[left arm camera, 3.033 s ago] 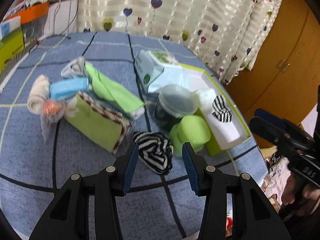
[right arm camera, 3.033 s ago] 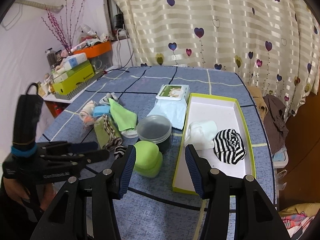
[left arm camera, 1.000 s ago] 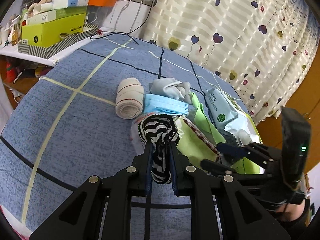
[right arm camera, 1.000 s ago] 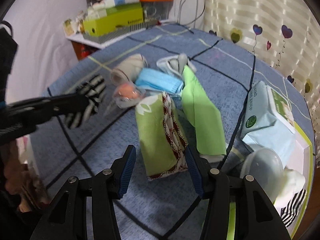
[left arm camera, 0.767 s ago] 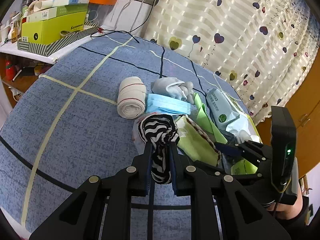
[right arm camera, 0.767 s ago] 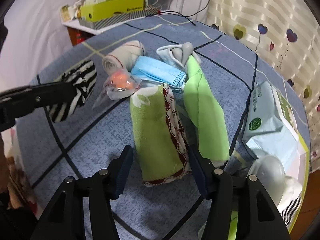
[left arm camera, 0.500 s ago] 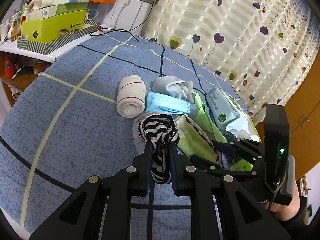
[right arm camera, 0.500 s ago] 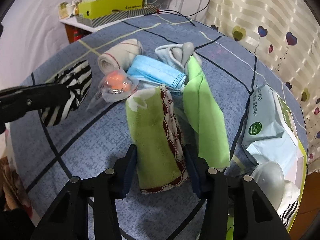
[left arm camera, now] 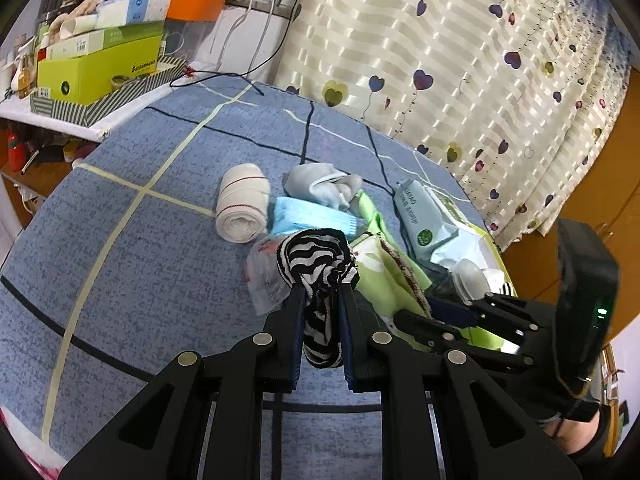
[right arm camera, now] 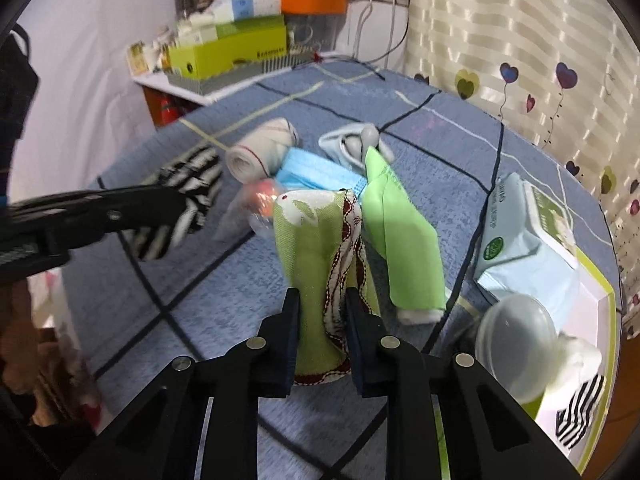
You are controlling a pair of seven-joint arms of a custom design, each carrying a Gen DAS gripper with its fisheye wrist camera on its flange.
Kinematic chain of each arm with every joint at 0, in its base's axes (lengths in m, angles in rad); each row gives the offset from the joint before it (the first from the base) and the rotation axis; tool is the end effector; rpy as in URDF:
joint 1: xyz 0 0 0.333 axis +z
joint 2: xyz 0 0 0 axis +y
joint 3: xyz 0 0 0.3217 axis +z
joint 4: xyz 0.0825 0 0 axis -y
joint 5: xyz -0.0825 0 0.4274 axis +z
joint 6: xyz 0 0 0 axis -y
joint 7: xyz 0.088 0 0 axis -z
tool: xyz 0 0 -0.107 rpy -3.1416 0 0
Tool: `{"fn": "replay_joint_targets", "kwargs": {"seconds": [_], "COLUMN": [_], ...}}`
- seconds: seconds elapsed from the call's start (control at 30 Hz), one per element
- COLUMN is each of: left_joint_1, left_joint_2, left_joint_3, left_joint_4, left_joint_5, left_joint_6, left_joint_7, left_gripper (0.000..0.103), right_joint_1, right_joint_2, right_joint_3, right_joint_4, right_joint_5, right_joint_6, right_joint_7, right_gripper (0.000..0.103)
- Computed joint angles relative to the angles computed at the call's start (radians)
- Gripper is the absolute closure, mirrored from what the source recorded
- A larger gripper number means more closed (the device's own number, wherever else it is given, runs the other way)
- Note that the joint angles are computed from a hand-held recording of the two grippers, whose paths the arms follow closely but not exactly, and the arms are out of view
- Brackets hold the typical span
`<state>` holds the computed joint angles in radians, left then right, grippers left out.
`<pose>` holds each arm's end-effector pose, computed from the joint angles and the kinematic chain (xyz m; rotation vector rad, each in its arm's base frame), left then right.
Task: Organize soft objects
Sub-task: 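Carry the striped sock and green cloth bag over the white box with both grippers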
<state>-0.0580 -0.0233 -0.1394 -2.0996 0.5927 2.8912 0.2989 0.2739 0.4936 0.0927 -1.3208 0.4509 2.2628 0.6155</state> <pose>0.6037 -0.1547 0.5034 -2.2210 1.2313 -1.0318 0.7352 0.2774 0.5002 -2.4580 0.6040 -0.2329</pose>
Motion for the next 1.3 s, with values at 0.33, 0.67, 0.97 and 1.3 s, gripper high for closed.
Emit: {"fn": "replay_joint_targets", "kwargs": {"seconds": [0.33, 0.67, 0.97, 1.3], "left_joint_1": [-0.019, -0.050, -0.086, -0.120], "left_joint_2": [0.001, 0.050, 0.108, 0.188], "left_joint_3": [-0.016, -0.027, -0.032, -0.044], "left_joint_4": [0.049, 0.150, 0.241, 0.354], "left_joint_5": [0.064, 0.081, 0.055, 0.007], "left_joint_6": [-0.030, -0.056, -0.082, -0.089], "left_joint_7": [-0.027, 0.023, 0.097, 0.202], "left_gripper": [0.086, 0.086, 0.086, 0.086], "right_joint_1": [-0.062, -0.108, -0.140, -0.176], "right_joint_2": [-0.126, -0.181, -0.209, -0.229], "right_joint_3": [0.023, 0.005, -0.008, -0.031], "right_joint_4": [-0.118, -0.153, -0.177, -0.198], "right_joint_5": [0.180, 0.293, 0.349, 0.382], "right_joint_6": [0.034, 0.069, 0.092, 0.138], "right_joint_7": [-0.097, -0.130, -0.148, -0.135], "right_gripper": [0.083, 0.083, 0.083, 0.083]}}
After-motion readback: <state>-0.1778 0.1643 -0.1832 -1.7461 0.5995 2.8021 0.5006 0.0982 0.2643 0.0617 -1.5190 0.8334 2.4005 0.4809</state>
